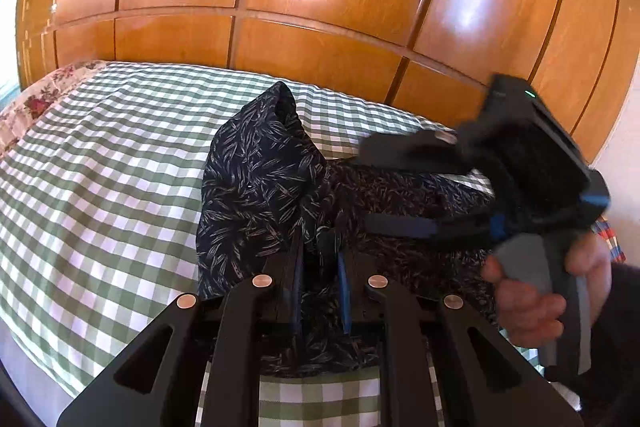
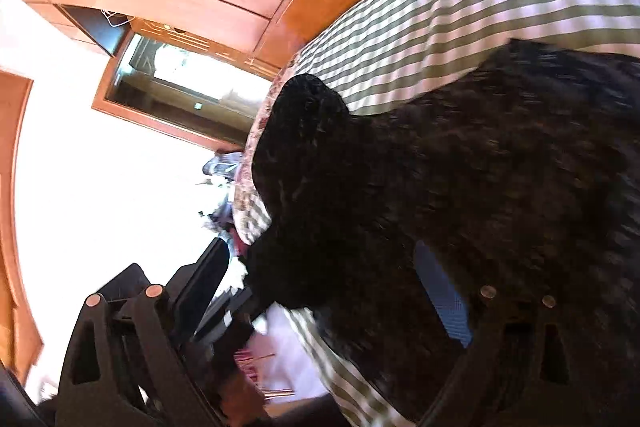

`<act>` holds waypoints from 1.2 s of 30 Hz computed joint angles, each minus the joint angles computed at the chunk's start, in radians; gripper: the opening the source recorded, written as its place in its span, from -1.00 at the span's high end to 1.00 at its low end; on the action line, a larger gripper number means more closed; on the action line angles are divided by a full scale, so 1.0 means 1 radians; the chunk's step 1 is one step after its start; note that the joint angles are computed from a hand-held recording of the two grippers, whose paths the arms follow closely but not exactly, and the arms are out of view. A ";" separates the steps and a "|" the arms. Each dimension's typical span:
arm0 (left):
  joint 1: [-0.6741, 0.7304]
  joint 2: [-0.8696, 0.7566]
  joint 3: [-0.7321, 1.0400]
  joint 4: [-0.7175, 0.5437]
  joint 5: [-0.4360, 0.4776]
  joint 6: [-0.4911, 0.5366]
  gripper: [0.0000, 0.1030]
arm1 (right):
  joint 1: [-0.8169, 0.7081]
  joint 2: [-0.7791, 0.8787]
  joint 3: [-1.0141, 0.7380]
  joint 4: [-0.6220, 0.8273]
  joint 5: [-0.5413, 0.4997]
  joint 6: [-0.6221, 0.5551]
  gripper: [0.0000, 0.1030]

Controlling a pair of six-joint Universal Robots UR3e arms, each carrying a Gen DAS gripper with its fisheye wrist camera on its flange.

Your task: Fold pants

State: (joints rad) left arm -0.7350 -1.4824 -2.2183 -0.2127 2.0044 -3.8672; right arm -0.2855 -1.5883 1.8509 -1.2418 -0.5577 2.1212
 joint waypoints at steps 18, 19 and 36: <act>-0.047 0.063 -0.012 -0.035 -0.033 0.068 0.73 | 0.417 0.104 0.041 -0.789 -0.138 0.609 0.76; -0.037 0.097 -0.039 -0.022 -0.056 0.068 0.73 | 0.414 0.089 0.054 -0.799 -0.135 0.605 0.76; 0.233 0.320 -0.182 -0.041 -0.218 -0.063 0.73 | 0.027 -0.334 -0.116 -0.127 -0.069 0.059 0.77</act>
State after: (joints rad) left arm -0.5015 -1.1623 -2.4006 -0.2539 1.7860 -3.9297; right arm -0.2585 -1.9228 1.7347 -1.3689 -0.6263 2.1800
